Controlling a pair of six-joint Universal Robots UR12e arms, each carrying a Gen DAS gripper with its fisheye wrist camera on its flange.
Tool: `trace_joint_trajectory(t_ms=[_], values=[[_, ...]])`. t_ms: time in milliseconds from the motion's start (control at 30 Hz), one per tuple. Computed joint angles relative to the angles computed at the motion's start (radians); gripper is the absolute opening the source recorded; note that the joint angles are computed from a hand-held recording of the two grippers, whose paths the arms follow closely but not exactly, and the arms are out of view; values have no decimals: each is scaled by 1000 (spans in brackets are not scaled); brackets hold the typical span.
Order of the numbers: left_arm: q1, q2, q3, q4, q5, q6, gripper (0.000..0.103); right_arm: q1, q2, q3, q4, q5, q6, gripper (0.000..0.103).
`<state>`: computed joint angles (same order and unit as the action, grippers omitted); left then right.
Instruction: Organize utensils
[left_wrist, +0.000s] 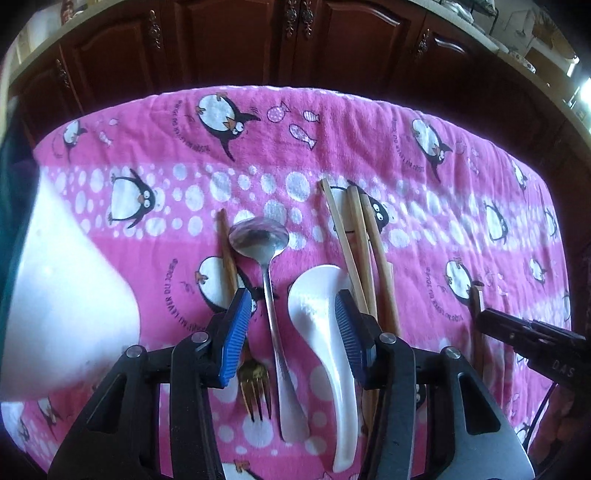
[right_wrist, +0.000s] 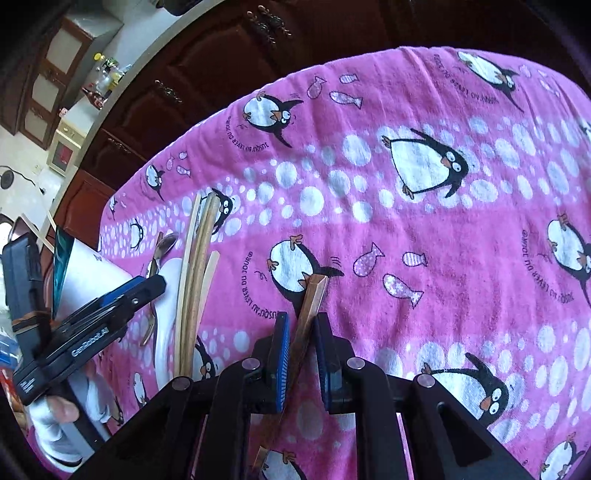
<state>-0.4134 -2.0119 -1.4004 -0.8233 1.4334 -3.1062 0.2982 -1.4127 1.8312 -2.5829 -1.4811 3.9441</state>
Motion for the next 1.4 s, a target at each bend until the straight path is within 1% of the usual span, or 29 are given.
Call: trace_joint_trajectory(t_ms=[33,133,200,300,333,367,500,533,567,733,833,967,1000,1033,1067,1100,1133,1200,1267,1333,1400], values=[[-1,-4,5,-3,1,3,46,-5,-3,6,-8,10,1,12],[-5,-19,26,-24,8,11,37,-4,3,3,-14,22,4,13],[-8,-25,34,-30,19,18,35,-7,3,2,-6,26,-2,13],[-11,-32,43,-30,34,34,22,-4,13,-14,13,24,-6,14],[-13,-33,46,-30,38,38,14,-3,16,-20,20,22,-8,15],[-18,-37,51,-30,37,34,10,-2,19,-27,31,19,-13,17],[-3,-24,42,-31,-10,34,4,12,41,-63,64,-23,-50,17],[0,-14,30,-26,-22,36,3,18,46,-71,69,-41,-63,14],[4,-7,25,-24,-35,38,2,23,50,-78,76,-59,-77,13],[22,39,-26,16,-90,52,1,42,37,-73,30,-101,-83,12],[32,57,-42,24,-120,56,1,48,18,-61,-4,-114,-81,12],[30,65,-57,44,-105,58,2,54,11,-71,18,-127,-98,12],[32,63,-55,43,-108,66,3,53,10,-70,22,-127,-95,12],[30,59,-49,42,-110,69,10,52,8,-67,22,-123,-88,12],[27,53,-45,44,-108,74,20,51,8,-65,20,-118,-82,12],[23,45,-38,46,-100,79,24,50,6,-60,19,-113,-76,12],[19,37,-31,44,-95,87,26,48,6,-57,20,-106,-73,12],[11,18,-8,16,-80,119,26,44,4,-49,18,-89,-68,12],[7,4,7,-4,-70,135,26,41,3,-42,13,-81,-62,12],[4,-7,20,-19,-61,144,26,35,0,-36,11,-68,-59,12],[4,-14,29,-23,-61,138,26,30,0,-32,6,-57,-59,12]])
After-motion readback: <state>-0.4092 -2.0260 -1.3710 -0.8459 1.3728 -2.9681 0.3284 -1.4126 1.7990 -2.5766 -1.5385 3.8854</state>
